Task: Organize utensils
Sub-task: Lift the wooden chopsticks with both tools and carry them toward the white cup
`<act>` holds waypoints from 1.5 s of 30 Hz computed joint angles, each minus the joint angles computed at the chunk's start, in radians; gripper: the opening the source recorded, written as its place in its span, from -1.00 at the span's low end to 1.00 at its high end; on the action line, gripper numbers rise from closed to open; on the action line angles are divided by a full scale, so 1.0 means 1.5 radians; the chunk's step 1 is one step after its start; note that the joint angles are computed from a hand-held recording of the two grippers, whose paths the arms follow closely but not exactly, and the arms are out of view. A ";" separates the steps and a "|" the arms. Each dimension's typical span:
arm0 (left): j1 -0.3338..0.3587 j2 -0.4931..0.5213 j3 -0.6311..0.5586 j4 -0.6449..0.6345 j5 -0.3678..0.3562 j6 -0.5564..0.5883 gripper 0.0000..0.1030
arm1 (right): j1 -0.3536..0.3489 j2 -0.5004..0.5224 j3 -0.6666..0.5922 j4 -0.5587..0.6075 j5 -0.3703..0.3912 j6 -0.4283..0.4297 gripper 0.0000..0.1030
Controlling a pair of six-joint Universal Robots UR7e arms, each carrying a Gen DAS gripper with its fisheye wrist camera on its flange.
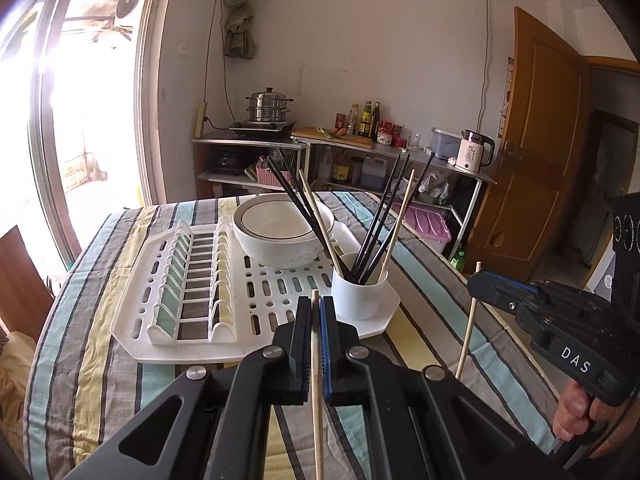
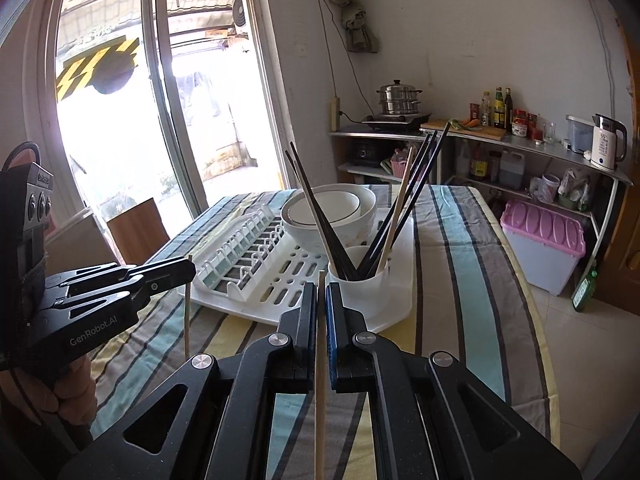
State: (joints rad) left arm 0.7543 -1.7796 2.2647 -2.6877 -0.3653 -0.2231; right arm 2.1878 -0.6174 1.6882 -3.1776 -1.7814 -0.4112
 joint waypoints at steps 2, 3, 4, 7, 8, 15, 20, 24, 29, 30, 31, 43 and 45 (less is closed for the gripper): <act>-0.015 -0.009 0.005 -0.008 0.007 0.007 -0.93 | 0.002 -0.006 0.007 -0.011 0.003 -0.003 -0.92; -0.022 -0.014 0.009 -0.009 0.010 0.008 -0.93 | 0.004 -0.009 0.011 -0.017 0.004 -0.004 -0.92; -0.030 -0.021 0.013 -0.005 0.012 0.005 -0.93 | 0.005 -0.012 0.014 -0.022 0.005 -0.005 -0.92; -0.055 -0.043 0.028 0.019 0.022 -0.015 -0.93 | 0.006 -0.019 0.027 -0.034 0.010 -0.006 -0.92; -0.061 -0.050 0.032 0.028 0.023 -0.023 -0.93 | 0.006 -0.021 0.031 -0.037 0.010 -0.007 -0.92; -0.083 -0.085 0.052 0.093 0.035 -0.080 -0.93 | 0.003 -0.030 0.049 -0.045 0.010 -0.012 -0.92; -0.090 -0.097 0.051 0.130 0.033 -0.105 -0.93 | 0.003 -0.035 0.052 -0.044 0.009 -0.011 -0.92; -0.085 -0.092 0.043 0.125 0.023 -0.098 -0.93 | 0.003 -0.039 0.054 -0.045 0.008 -0.010 -0.92; -0.075 -0.076 0.028 0.090 0.015 -0.056 -0.93 | 0.004 -0.042 0.050 -0.050 0.008 -0.015 -0.92; -0.072 -0.070 0.023 0.079 0.013 -0.044 -0.93 | 0.004 -0.041 0.047 -0.050 0.008 -0.017 -0.92; -0.068 -0.062 0.017 0.068 0.009 -0.031 -0.93 | 0.004 -0.041 0.043 -0.049 0.009 -0.018 -0.92; 0.015 0.049 -0.095 -0.060 -0.069 0.114 -0.93 | 0.008 -0.006 -0.041 -0.028 0.003 -0.030 -0.92; 0.028 0.069 -0.118 -0.075 -0.083 0.132 -0.93 | 0.009 0.002 -0.059 -0.026 0.003 -0.029 -0.92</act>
